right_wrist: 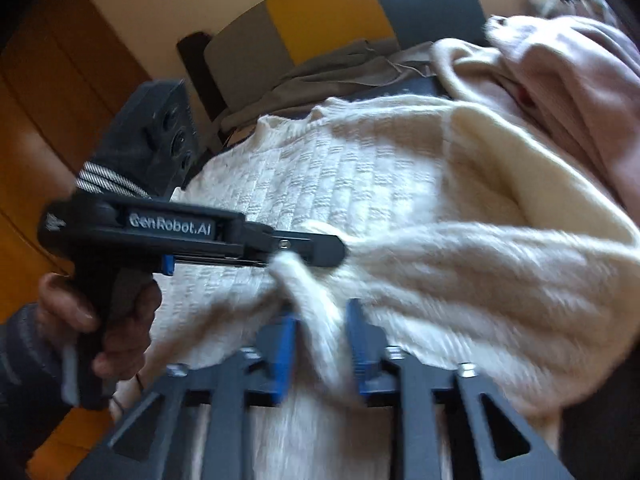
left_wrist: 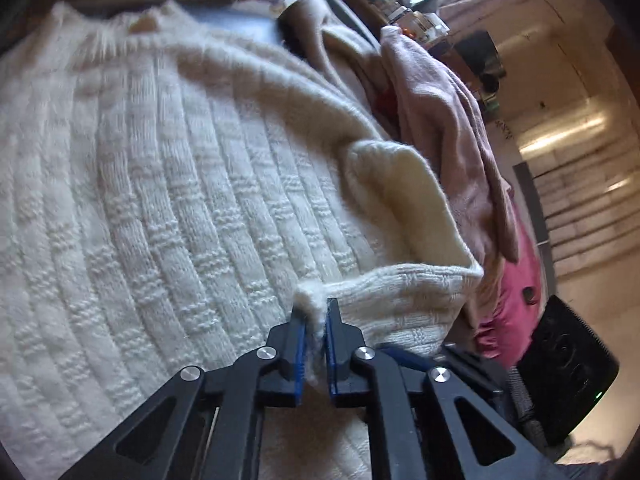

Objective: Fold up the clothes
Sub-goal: 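Grasp the sweater hem with the left gripper while the right gripper folds the sleeve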

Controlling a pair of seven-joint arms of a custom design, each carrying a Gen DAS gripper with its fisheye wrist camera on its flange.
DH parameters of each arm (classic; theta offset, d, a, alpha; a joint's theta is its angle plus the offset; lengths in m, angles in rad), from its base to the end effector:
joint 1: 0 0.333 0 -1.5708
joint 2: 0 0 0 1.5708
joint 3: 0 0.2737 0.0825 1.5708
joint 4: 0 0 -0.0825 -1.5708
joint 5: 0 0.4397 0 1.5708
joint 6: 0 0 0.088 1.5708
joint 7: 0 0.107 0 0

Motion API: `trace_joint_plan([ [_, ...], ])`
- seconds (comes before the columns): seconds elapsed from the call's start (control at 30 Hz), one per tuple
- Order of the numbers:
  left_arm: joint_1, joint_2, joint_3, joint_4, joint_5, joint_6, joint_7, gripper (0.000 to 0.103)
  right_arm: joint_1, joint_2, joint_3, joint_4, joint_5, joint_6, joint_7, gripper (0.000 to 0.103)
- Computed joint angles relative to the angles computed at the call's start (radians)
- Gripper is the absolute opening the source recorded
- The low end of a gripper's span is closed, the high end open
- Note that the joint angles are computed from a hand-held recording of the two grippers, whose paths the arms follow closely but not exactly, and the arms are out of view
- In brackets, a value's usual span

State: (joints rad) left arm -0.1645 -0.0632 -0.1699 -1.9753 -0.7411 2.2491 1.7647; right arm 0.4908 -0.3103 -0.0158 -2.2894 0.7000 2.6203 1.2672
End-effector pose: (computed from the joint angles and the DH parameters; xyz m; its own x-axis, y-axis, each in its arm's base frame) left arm 0.5866 -0.2253 0.4762 -0.2180 -0.7836 0.5817 -0.9538 0.0449 -0.2969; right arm 0.5082 0.2443 0.4818 0.3843 -0.8085 -0.4457 -0.8198 -0.0768 -0.5675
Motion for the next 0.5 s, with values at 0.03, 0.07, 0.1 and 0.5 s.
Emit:
trace_joint_plan([
  [0.03,-0.002,-0.015,-0.003,-0.007,0.006,0.016,0.005,0.006,-0.001,-0.033,-0.005,-0.025,0.011,-0.004,-0.001,0.058],
  [0.07,-0.005,-0.034,-0.001,-0.013,-0.012,0.034,0.021,0.006,-0.001,-0.063,-0.009,-0.048,0.013,-0.007,0.002,0.058],
  [0.1,-0.008,-0.048,0.003,-0.007,-0.041,0.052,0.044,0.006,-0.005,-0.094,-0.009,-0.071,-0.001,-0.013,0.015,0.06],
  [0.5,0.003,-0.169,0.059,0.118,-0.134,0.258,0.106,0.006,0.005,-0.259,-0.035,-0.213,-0.163,-0.077,0.21,0.069],
])
